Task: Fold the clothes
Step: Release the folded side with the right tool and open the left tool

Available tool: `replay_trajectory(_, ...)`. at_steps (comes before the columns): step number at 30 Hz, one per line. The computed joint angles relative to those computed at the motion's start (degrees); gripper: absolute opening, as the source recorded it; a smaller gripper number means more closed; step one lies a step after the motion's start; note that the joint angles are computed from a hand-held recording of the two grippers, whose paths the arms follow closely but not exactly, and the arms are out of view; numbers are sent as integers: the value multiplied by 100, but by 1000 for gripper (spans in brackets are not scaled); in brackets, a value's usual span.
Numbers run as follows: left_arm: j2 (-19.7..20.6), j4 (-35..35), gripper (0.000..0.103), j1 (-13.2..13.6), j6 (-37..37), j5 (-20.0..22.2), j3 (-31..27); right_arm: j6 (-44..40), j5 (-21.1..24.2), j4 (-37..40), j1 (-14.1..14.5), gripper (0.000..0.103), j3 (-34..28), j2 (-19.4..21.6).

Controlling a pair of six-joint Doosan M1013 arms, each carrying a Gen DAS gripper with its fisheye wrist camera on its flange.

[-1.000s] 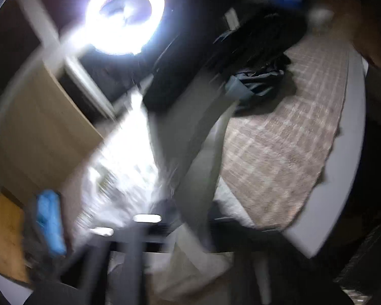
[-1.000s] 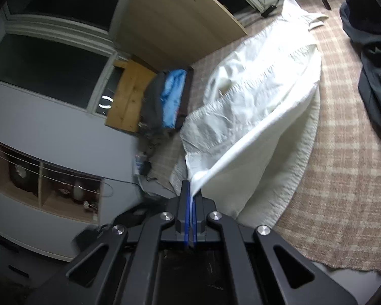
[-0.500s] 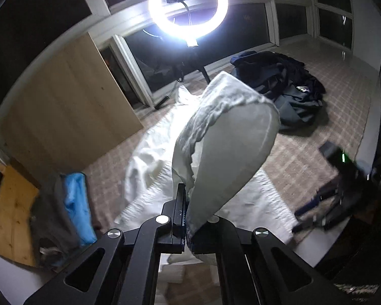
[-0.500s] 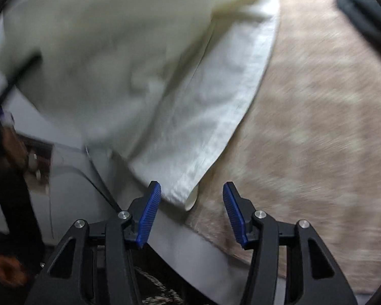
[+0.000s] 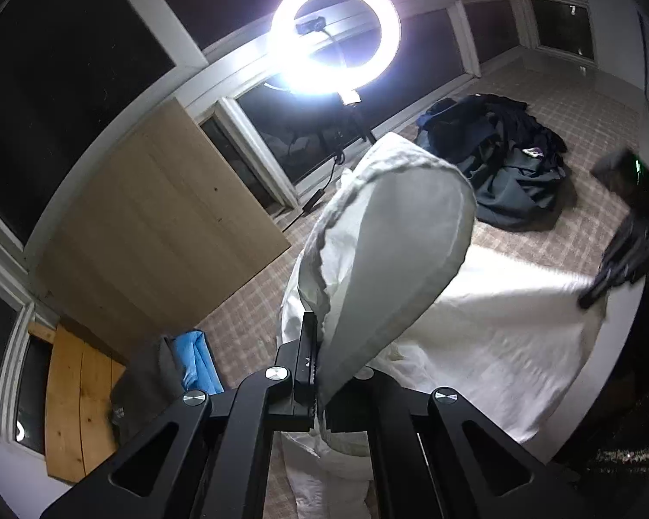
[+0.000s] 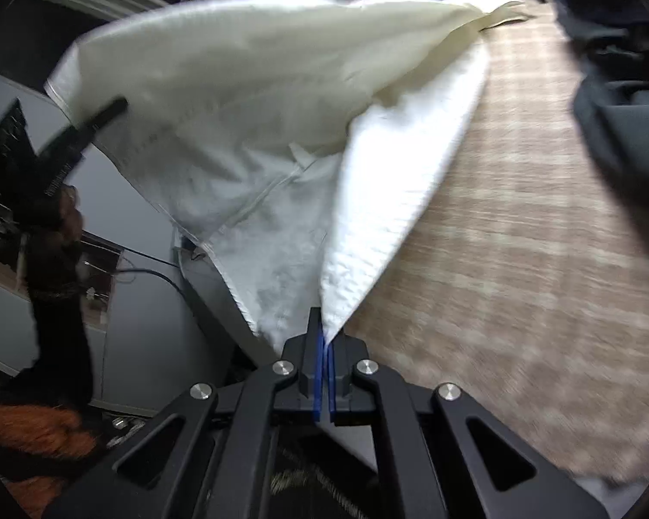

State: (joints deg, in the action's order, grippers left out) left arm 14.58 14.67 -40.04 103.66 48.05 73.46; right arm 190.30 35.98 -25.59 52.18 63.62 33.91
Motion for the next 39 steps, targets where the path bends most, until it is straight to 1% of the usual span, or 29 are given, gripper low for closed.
replay_trajectory(1,-19,-100,1,-13,94,11,22,210,-201,-20,-11,1,174,-79)
replay_trajectory(2,-40,-191,2,-36,194,27,56,316,-214,36,-18,1,259,-94)
replay_trajectory(4,-91,-313,2,-131,421,87,191,286,64,341,-38,1,265,-16)
replay_trajectory(6,-129,-422,1,-220,589,164,340,288,189,728,-74,1,300,91)
replay_trajectory(8,-152,-641,2,-314,796,290,505,228,10,1143,-112,2,423,125)
replay_trajectory(11,-87,-1103,2,-483,1099,578,718,-211,-147,1850,-169,6,550,115)
replay_trajectory(12,-40,-1313,2,-535,1218,695,774,-150,-199,1731,-170,7,613,59)
replay_trajectory(14,99,-1642,8,-667,1431,1019,856,352,-245,1118,-151,16,759,-78)
replay_trajectory(15,166,-1763,11,-737,1539,1168,898,606,-256,809,-141,17,828,-144)
replay_trajectory(16,177,-1832,11,-798,1656,1225,967,861,-218,528,-139,17,882,-199)
replay_trajectory(17,174,-1870,11,-846,1726,1287,1019,1106,-148,273,-142,17,923,-246)
replay_trajectory(18,153,-1925,11,-870,1776,1327,1069,1242,20,107,-144,17,920,-277)
replay_trajectory(19,85,-2023,13,-828,1778,1312,1123,1249,186,49,-144,17,877,-282)
replay_trajectory(20,22,-2090,19,-774,1742,1294,1166,1216,277,29,-139,17,833,-278)
replay_trajectory(22,-80,-2053,37,-598,1457,1232,1208,1155,233,-8,-181,17,904,-337)
replay_trajectory(23,-119,-1972,38,-473,1194,1170,1228,1078,239,10,-188,17,866,-319)
replay_trajectory(26,-139,-1667,38,-13,111,998,1202,721,368,125,-154,17,560,-146)
replay_trajectory(27,-104,-1631,42,167,-288,943,1152,552,426,155,-119,17,439,-72)
replay_trajectory(28,-49,-1641,48,351,-663,899,1084,367,463,215,-100,17,324,5)
replay_trajectory(30,125,-1926,53,728,-1218,843,902,-83,622,406,-105,17,9,194)
replay_trajectory(32,348,-2303,56,1011,-1572,907,704,-463,801,552,-124,17,-323,392)
replay_trajectory(34,511,-2534,56,1155,-1842,1003,579,-791,840,698,-137,17,-588,555)
replay_trajectory(37,703,-2621,61,1219,-2033,1047,470,-1307,720,994,-152,17,-915,758)
replay_trajectory(38,767,-2536,63,1230,-2184,1031,443,-1496,774,1071,-148,17,-1056,838)
replay_trajectory(39,822,-2550,63,1267,-2366,1018,431,-1749,913,1215,-148,17,-1231,936)
